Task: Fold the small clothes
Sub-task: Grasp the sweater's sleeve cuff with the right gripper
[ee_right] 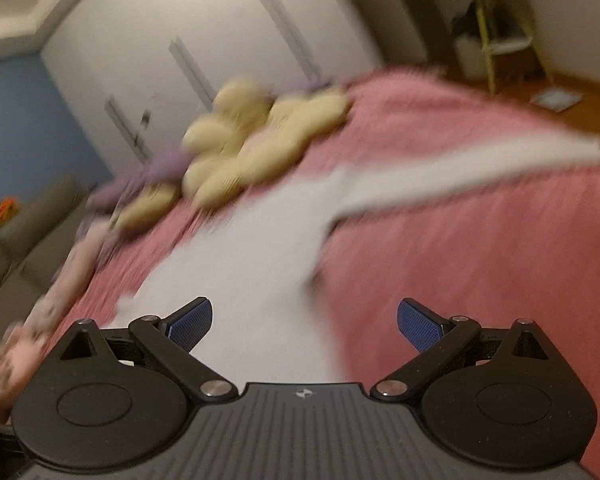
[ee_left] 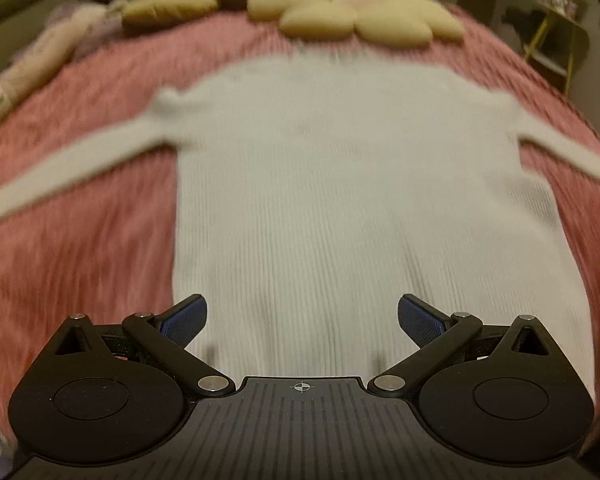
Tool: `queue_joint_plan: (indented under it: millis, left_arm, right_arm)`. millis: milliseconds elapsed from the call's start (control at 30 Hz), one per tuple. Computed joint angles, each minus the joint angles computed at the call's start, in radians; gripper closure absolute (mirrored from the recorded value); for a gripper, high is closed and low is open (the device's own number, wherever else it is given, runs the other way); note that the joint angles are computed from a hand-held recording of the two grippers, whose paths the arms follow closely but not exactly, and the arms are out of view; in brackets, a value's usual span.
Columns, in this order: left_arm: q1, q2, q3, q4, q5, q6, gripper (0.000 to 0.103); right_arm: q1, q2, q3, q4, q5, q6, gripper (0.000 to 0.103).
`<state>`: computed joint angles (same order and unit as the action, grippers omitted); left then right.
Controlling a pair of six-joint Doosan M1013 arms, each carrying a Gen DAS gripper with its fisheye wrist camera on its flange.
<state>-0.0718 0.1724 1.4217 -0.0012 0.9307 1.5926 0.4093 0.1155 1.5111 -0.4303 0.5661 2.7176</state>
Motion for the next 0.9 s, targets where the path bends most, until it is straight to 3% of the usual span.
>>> queue_joint_plan:
  millis: [100, 233, 333, 400, 567, 600, 700, 800, 900]
  left_arm:
    - [-0.013, 0.043, -0.054, 0.026, -0.006, -0.054, 0.000]
    - [-0.031, 0.087, -0.112, 0.024, 0.015, -0.085, 0.000]
    - [-0.051, 0.100, -0.123, 0.037, 0.011, -0.076, 0.000]
    - [-0.064, 0.098, -0.113, 0.046, 0.000, -0.053, 0.000]
    - [-0.075, 0.101, -0.110, 0.043, -0.005, -0.018, 0.000]
    - [-0.072, 0.102, -0.111, 0.034, -0.003, -0.012, 0.000]
    - [-0.061, 0.106, -0.120, 0.007, 0.001, 0.009, 0.000]
    - [-0.043, 0.110, -0.130, -0.030, -0.012, 0.013, 0.000]
    - [-0.018, 0.118, -0.147, -0.110, -0.034, 0.022, 0.000]
  right_arm:
    - [-0.090, 0.002, 0.011, -0.022, 0.057, 0.191, 0.004]
    - [-0.175, -0.025, 0.107, -0.182, -0.060, 0.615, 0.005]
    - [-0.220, -0.031, 0.159, -0.252, -0.122, 0.850, 0.025]
    - [-0.236, -0.029, 0.178, -0.266, -0.136, 0.930, 0.056]
    - [-0.263, -0.021, 0.210, -0.328, -0.161, 1.081, 0.085]
    - [-0.263, -0.019, 0.208, -0.320, -0.151, 1.071, 0.092]
    - [-0.252, 0.007, 0.151, -0.243, -0.056, 0.877, 0.095]
    - [-0.200, 0.045, 0.041, -0.315, 0.065, 0.662, 0.095]
    - [-0.133, 0.091, -0.070, -0.390, 0.041, 0.421, 0.095]
